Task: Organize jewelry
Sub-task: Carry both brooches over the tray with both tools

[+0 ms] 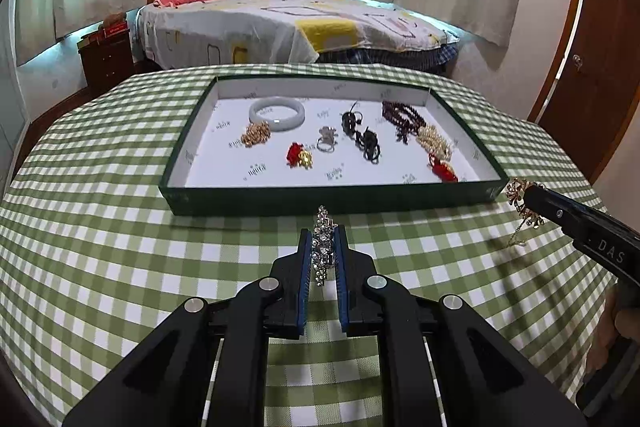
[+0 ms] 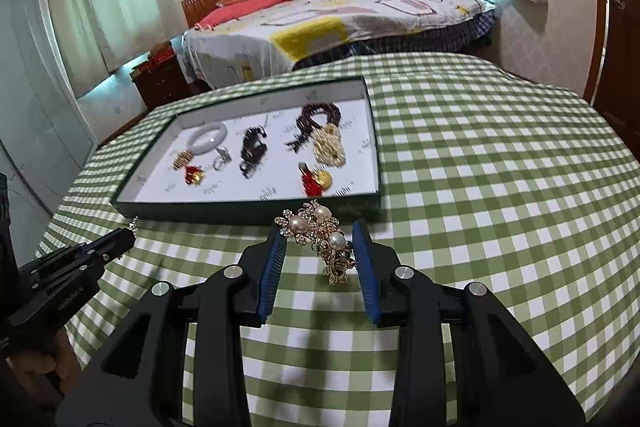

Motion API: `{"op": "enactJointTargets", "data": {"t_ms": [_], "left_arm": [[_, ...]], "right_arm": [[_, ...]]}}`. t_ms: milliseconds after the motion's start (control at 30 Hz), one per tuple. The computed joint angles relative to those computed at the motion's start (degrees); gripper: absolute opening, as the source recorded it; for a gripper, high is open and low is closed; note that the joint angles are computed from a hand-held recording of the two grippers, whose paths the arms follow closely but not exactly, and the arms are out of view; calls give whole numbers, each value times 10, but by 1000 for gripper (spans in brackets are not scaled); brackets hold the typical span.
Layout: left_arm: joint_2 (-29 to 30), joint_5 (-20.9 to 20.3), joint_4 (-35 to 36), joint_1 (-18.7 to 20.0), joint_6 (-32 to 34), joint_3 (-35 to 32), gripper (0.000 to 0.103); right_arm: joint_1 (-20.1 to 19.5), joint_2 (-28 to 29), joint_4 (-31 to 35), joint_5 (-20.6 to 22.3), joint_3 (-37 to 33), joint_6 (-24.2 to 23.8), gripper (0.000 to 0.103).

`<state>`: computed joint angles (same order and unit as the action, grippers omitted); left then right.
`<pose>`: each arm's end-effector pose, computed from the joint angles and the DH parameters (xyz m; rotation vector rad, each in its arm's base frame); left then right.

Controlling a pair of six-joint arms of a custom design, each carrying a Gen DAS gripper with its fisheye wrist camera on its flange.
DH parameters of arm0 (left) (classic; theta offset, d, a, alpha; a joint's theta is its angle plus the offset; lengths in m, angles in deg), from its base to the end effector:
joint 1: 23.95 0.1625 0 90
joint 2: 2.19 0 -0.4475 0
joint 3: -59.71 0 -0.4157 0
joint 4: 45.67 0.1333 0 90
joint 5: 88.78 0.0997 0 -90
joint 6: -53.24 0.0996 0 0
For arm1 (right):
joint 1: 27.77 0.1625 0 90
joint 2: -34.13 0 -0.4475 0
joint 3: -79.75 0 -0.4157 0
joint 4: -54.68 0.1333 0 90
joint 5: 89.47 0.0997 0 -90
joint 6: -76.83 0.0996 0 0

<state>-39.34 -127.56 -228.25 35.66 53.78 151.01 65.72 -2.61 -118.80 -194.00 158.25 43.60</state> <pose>-0.1808 -0.7252 0.1089 0.2367 2.2590 -1.0311 0.1573 -0.7992 0.1477 0.6949 -2.4924 0.8673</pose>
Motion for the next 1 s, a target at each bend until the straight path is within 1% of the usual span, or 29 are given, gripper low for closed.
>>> {"op": "enactJointTargets", "data": {"t_ms": [400, 433, 467, 500, 767, 900, 1000], "left_arm": [[-13, 6, -58, -14, 32, 9, 12], [-13, 7, -61, -15, 34, 8, 12], [-13, 8, -66, -15, 37, 8, 12], [-14, 8, -69, -16, 39, 7, 12], [-13, 6, -69, -13, 38, 3, 12], [-12, 7, -68, -12, 38, 1, 12], [-10, 8, -76, -11, 49, -6, 12]], "right_arm": [[13, -19, -30, 31, 19, -8, 33], [14, -20, -31, 32, 20, -9, 29], [15, -20, -29, 34, 19, -10, 13], [15, -22, -26, 41, 19, -9, 11], [16, -6, -2, 20, 6, -9, 11], [17, -3, -7, 22, 7, -16, 11], [20, -2, -14, 34, 2, -22, 11]]}}
